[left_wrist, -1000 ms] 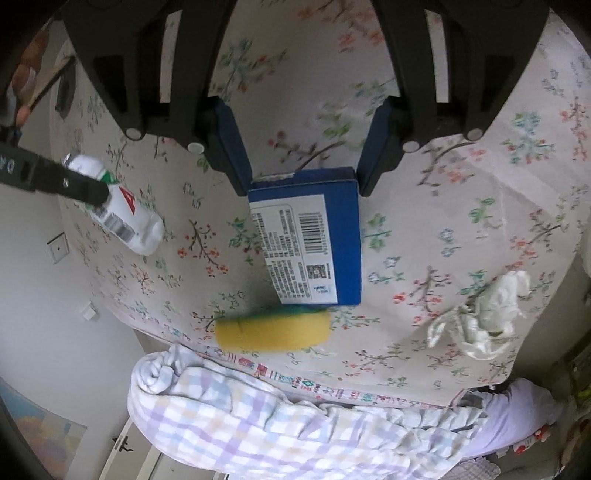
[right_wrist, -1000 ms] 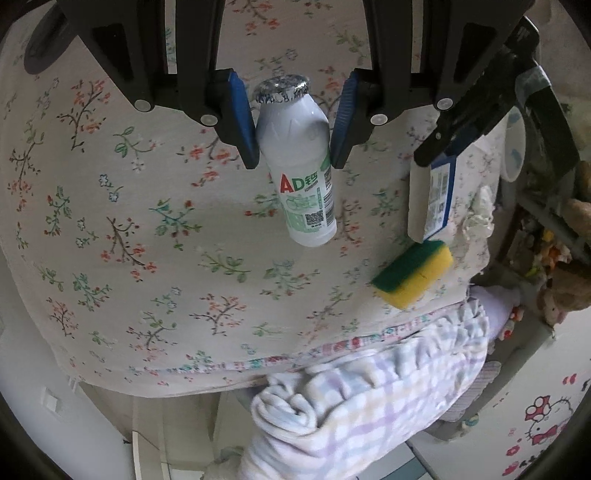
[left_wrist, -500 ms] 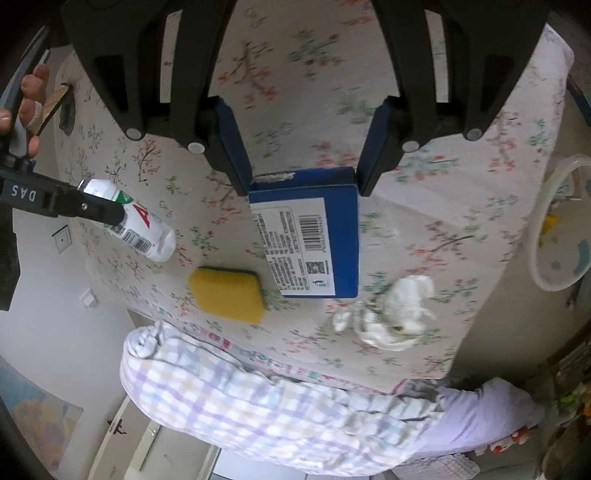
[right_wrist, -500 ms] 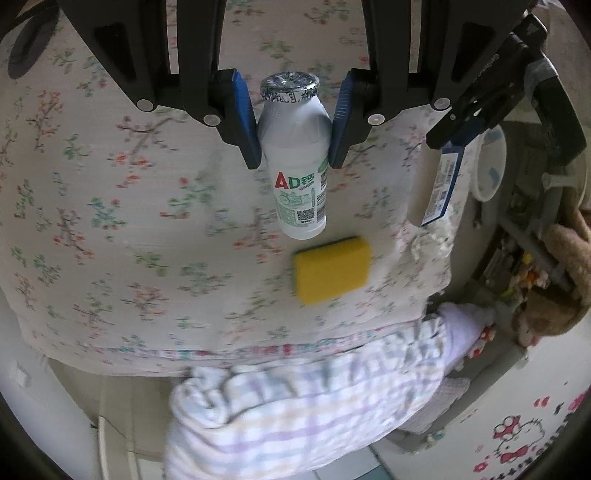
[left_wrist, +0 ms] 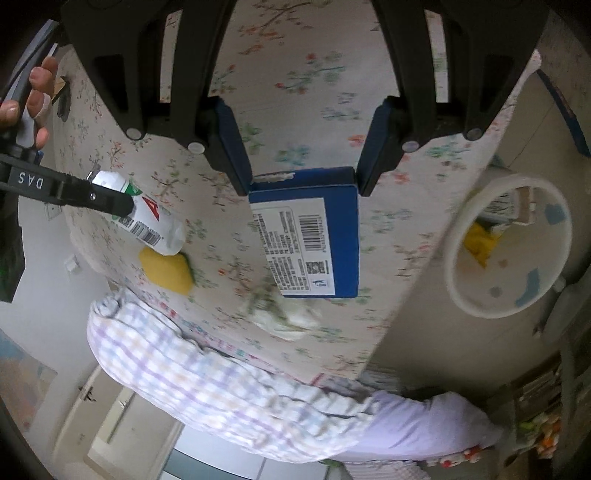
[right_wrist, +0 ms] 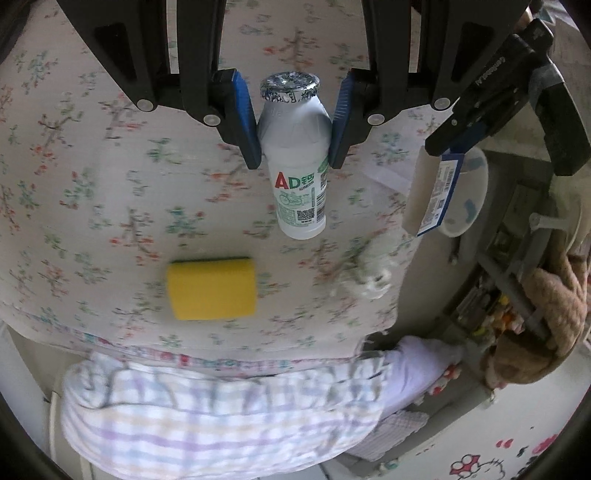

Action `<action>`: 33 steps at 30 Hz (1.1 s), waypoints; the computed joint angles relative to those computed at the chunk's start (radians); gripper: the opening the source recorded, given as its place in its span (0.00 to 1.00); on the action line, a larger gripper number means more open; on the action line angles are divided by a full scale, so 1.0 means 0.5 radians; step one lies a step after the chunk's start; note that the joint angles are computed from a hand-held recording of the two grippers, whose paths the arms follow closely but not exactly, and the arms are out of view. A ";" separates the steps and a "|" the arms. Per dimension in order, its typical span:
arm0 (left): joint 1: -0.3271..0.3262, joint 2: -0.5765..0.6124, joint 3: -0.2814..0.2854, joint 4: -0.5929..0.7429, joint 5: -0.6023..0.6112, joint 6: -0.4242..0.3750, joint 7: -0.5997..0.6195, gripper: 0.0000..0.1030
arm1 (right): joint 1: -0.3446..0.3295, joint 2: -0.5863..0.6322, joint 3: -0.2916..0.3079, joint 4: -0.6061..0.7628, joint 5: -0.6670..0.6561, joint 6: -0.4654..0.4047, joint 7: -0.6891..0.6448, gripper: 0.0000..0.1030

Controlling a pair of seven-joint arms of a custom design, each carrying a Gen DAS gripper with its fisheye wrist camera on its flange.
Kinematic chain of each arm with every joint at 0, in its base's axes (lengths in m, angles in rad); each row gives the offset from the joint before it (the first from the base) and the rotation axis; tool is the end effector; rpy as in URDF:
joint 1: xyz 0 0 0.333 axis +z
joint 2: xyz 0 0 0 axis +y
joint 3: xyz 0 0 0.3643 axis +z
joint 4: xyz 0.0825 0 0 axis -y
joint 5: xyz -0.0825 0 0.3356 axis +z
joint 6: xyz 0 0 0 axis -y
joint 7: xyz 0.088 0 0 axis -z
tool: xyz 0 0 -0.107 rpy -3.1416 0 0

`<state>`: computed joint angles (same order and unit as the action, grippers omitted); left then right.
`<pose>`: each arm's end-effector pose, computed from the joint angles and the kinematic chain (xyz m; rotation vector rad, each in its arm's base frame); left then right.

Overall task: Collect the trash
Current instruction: 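Carry the blue box to the wastebasket and open the left tool, then lower the white bottle into the wastebasket and open the right tool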

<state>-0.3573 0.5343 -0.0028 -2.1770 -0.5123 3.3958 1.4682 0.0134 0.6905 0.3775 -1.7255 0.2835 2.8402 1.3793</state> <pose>0.5755 -0.1578 0.3006 -2.1718 1.6289 -0.8267 0.6738 0.2024 0.3240 -1.9875 1.6370 -0.0022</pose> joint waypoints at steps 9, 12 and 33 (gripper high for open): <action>0.295 -0.085 -0.171 -0.248 0.002 0.225 -0.089 0.58 | 0.136 0.045 -0.015 0.083 -0.052 -0.027 0.077 0.37; 0.394 -0.089 -0.210 -0.308 0.001 0.286 -0.152 0.58 | 0.174 0.069 -0.024 0.116 -0.075 -0.046 0.099 0.37; 0.331 0.104 0.036 -0.233 -0.206 0.267 -0.161 0.94 | 0.312 0.157 -0.043 0.230 -0.180 -0.080 0.143 0.37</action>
